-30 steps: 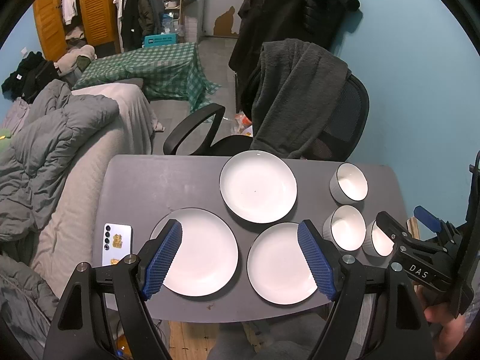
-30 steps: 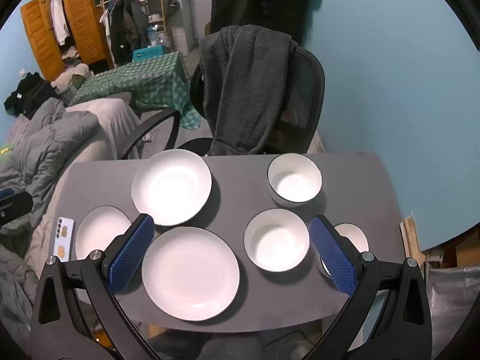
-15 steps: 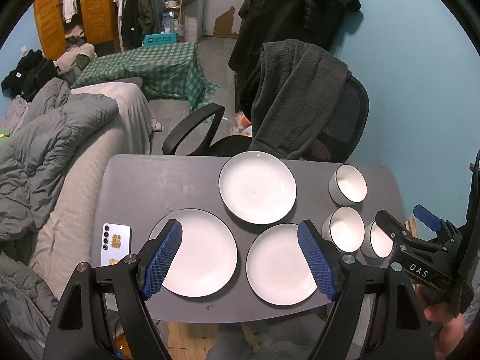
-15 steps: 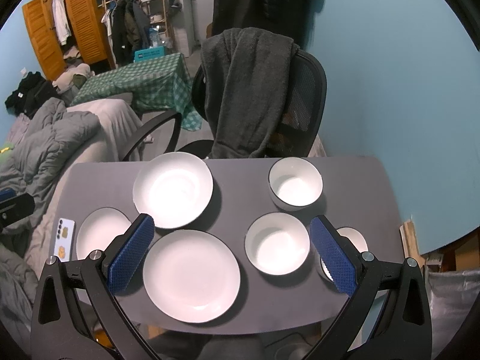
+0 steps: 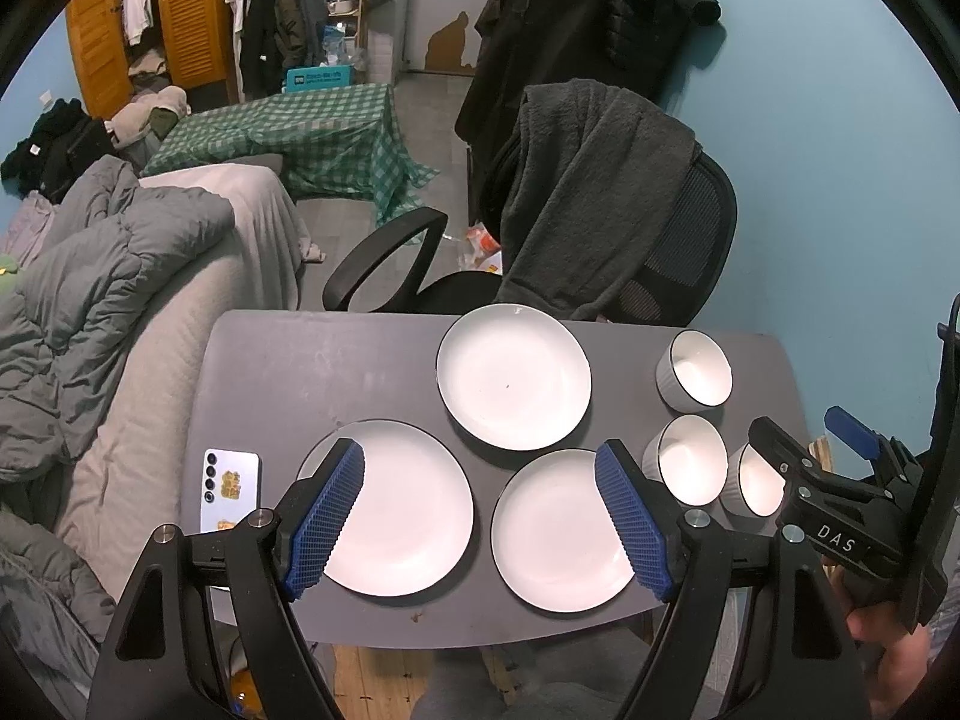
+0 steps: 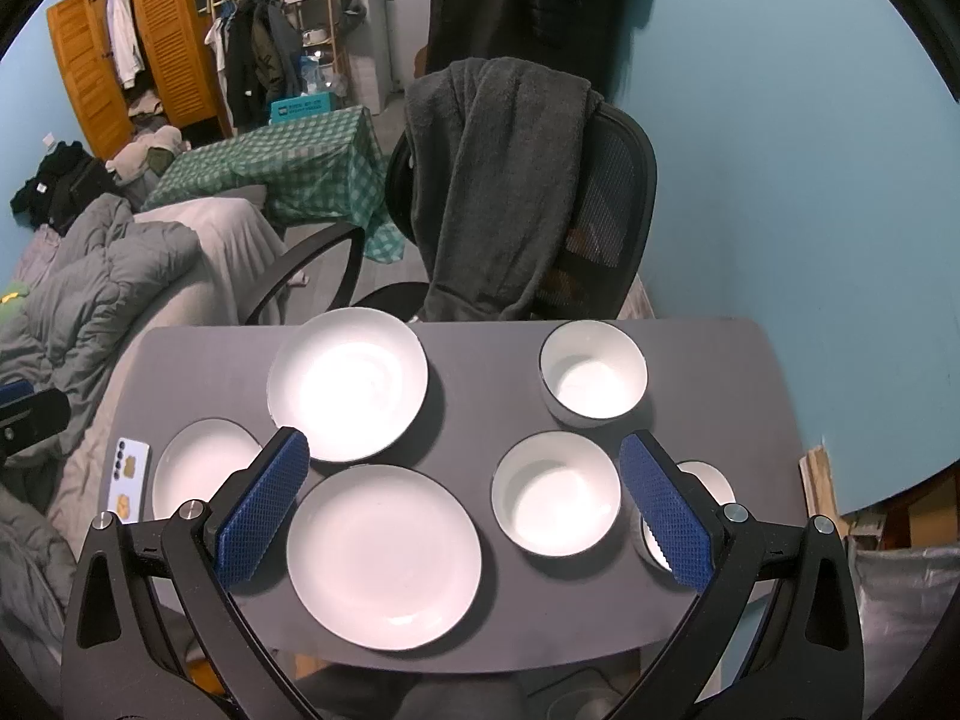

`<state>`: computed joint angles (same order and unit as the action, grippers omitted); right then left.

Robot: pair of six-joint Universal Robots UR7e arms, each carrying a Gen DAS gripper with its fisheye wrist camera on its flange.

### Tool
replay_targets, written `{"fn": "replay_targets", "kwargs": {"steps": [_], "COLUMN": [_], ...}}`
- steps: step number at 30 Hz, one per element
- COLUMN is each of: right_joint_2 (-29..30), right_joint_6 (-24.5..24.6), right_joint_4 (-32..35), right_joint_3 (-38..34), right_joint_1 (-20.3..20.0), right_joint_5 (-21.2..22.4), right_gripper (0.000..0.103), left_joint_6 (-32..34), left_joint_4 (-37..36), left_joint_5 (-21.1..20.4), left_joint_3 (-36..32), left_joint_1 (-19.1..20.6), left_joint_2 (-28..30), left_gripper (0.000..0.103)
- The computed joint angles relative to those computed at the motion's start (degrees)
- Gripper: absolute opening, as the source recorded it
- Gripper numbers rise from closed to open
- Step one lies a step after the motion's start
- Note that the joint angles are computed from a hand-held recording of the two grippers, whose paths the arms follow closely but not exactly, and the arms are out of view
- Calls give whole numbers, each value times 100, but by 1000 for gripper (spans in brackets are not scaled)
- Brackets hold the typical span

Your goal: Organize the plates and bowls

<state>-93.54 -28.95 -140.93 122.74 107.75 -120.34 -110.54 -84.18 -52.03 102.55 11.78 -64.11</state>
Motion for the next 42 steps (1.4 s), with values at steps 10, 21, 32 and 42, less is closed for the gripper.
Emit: {"fn": "replay_targets", "kwargs": {"steps": [10, 21, 32, 42], "right_joint_2": [62, 83, -15, -195], "right_joint_6": [39, -303, -736, -900], "right_joint_4": [47, -25, -118, -186], "right_joint_3": [-45, 188, 571, 959], "right_joint_1": [0, -342, -858, -1301], "right_joint_5": [-19, 92, 106, 96], "right_gripper": [102, 102, 102, 100], "left_joint_6": [102, 554, 1351, 1796], "left_joint_4": [-128, -1286, -2418, -3357], "left_joint_5": [-5, -241, -745, -1175], "left_joint_3": [24, 783, 1291, 1601], "left_joint_1": [41, 168, 340, 524], "left_joint_2": [19, -120, 259, 625], "left_gripper": [81, 81, 80, 80]}}
